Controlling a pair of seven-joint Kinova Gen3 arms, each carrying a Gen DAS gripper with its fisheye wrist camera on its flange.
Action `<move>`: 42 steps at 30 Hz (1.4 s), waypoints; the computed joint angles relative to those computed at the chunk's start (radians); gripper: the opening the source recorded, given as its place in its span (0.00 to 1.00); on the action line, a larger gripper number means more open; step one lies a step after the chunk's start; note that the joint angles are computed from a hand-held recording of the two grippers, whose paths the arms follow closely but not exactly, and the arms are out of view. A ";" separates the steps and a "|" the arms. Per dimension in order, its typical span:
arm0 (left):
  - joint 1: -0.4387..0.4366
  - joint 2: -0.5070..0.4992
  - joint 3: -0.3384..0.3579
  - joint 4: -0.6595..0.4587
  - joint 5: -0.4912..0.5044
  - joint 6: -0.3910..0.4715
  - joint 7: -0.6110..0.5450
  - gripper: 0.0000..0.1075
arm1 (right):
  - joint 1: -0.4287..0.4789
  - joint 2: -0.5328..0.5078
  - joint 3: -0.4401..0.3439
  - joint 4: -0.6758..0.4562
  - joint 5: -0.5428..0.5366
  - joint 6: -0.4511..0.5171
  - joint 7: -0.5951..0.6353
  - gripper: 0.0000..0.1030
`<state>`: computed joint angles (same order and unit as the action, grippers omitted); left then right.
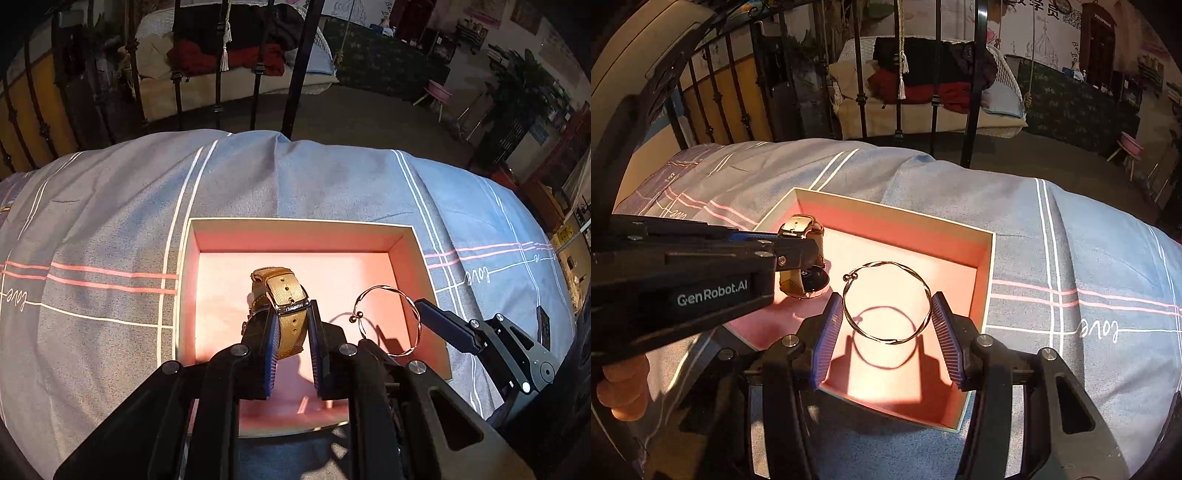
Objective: Organize jewelry
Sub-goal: 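Carry the watch in the left gripper and bangle in the right into the box, then open the left gripper on the watch while the right releases the bangle in the box, then grasp the pearl bracelet with the left gripper while the right grasps a gold earring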
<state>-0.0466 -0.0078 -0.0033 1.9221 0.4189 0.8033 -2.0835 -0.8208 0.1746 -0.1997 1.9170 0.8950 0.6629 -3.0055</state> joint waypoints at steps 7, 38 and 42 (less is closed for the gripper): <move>0.004 0.013 0.008 0.003 -0.014 -0.013 0.010 0.13 | 0.011 0.028 0.014 -0.010 -0.041 -0.024 0.055 0.49; 0.059 -0.541 -0.303 0.386 0.079 0.032 -0.225 0.87 | -0.275 -0.173 -0.337 0.279 0.126 0.405 -0.664 0.88; 0.066 -0.552 -0.336 0.444 0.025 0.085 -0.233 0.87 | -0.314 -0.149 -0.344 0.305 0.068 0.373 -0.692 0.85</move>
<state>0.0191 -0.5599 -0.3397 2.3657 0.4437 0.8882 -2.3166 -1.1343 0.0251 -0.5436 2.2218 0.9626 1.0362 -3.6973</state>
